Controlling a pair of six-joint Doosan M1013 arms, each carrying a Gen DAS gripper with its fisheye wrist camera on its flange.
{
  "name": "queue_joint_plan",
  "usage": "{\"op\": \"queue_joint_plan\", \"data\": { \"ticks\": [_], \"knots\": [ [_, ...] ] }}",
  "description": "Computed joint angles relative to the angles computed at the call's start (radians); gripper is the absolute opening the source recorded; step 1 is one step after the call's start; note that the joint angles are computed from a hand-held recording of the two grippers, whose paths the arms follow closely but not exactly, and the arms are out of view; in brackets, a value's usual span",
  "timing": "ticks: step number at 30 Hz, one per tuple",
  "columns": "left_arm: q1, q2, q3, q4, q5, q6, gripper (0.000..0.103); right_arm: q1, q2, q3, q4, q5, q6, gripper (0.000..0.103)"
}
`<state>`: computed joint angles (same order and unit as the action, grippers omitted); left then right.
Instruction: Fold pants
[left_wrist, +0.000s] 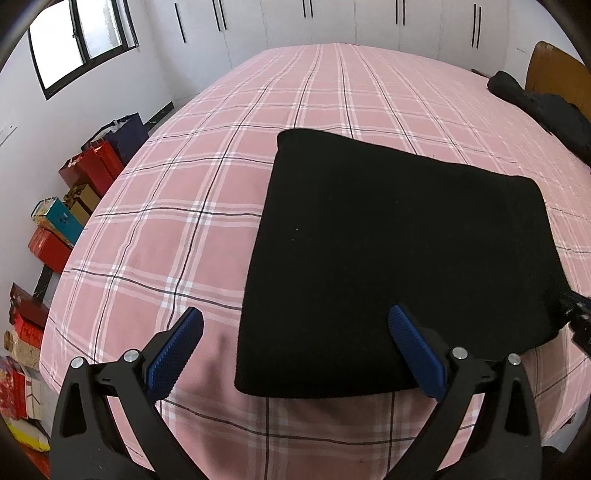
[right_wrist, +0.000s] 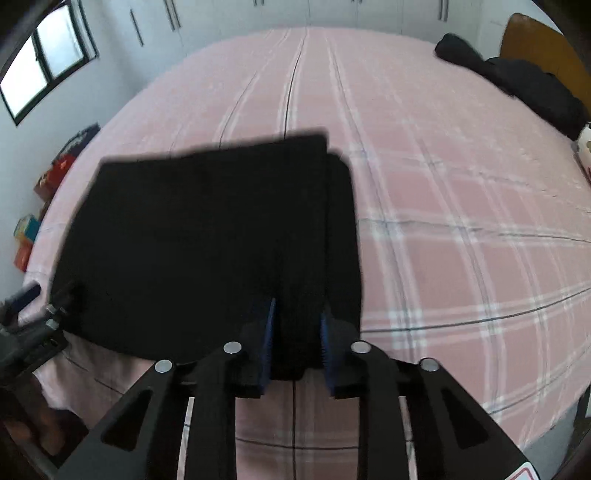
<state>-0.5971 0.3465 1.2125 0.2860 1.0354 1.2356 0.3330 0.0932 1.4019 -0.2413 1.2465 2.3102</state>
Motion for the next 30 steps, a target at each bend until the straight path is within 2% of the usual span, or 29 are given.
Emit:
{"op": "queue_joint_plan", "data": {
  "ticks": [4,6,8,9,10,12,14,18,21,25,26,28,30],
  "knots": [
    [-0.001,-0.002,0.002,0.003,-0.002,-0.002,0.098,0.028,-0.012,-0.022,-0.086,0.003,0.081,0.025],
    [-0.003,-0.003,0.003,0.009,-0.004,0.000,0.098,0.044,-0.026,-0.017,-0.136,-0.006,0.142,0.029],
    [-0.004,-0.001,0.001,0.012,-0.002,0.003,0.098,0.043,-0.036,-0.004,-0.151,-0.015,0.196,0.057],
    [-0.003,-0.001,-0.001,0.007,0.001,0.008,0.098,0.042,-0.036,-0.003,-0.141,-0.008,0.207,0.062],
    [-0.003,0.001,-0.004,0.004,0.005,0.010,0.098,0.036,-0.038,0.002,-0.121,-0.004,0.218,0.062],
    [0.002,0.006,-0.017,-0.016,0.028,0.025,0.098,0.017,-0.039,0.004,-0.073,-0.012,0.213,0.073],
    [0.012,0.009,-0.031,-0.049,0.059,0.046,0.098,-0.001,-0.041,0.012,-0.020,-0.016,0.199,0.073],
    [0.039,-0.004,-0.025,-0.110,0.057,0.038,0.098,-0.017,-0.046,0.027,0.030,-0.006,0.168,0.074],
    [0.073,-0.001,-0.041,-0.232,0.092,0.100,0.098,-0.034,-0.051,0.040,0.093,-0.015,0.143,0.078],
    [0.151,0.022,-0.067,-0.515,0.163,0.210,0.098,-0.062,-0.053,0.055,0.180,-0.032,0.102,0.081],
    [0.177,0.039,-0.078,-0.604,0.189,0.223,0.098,-0.079,-0.056,0.063,0.229,-0.048,0.084,0.083],
    [0.210,0.071,-0.099,-0.699,0.230,0.211,0.098,-0.118,-0.061,0.087,0.352,-0.087,0.043,0.083],
    [0.230,0.092,-0.109,-0.776,0.239,0.238,0.098,-0.152,-0.066,0.115,0.461,-0.128,0.011,0.086]
  ]
}}
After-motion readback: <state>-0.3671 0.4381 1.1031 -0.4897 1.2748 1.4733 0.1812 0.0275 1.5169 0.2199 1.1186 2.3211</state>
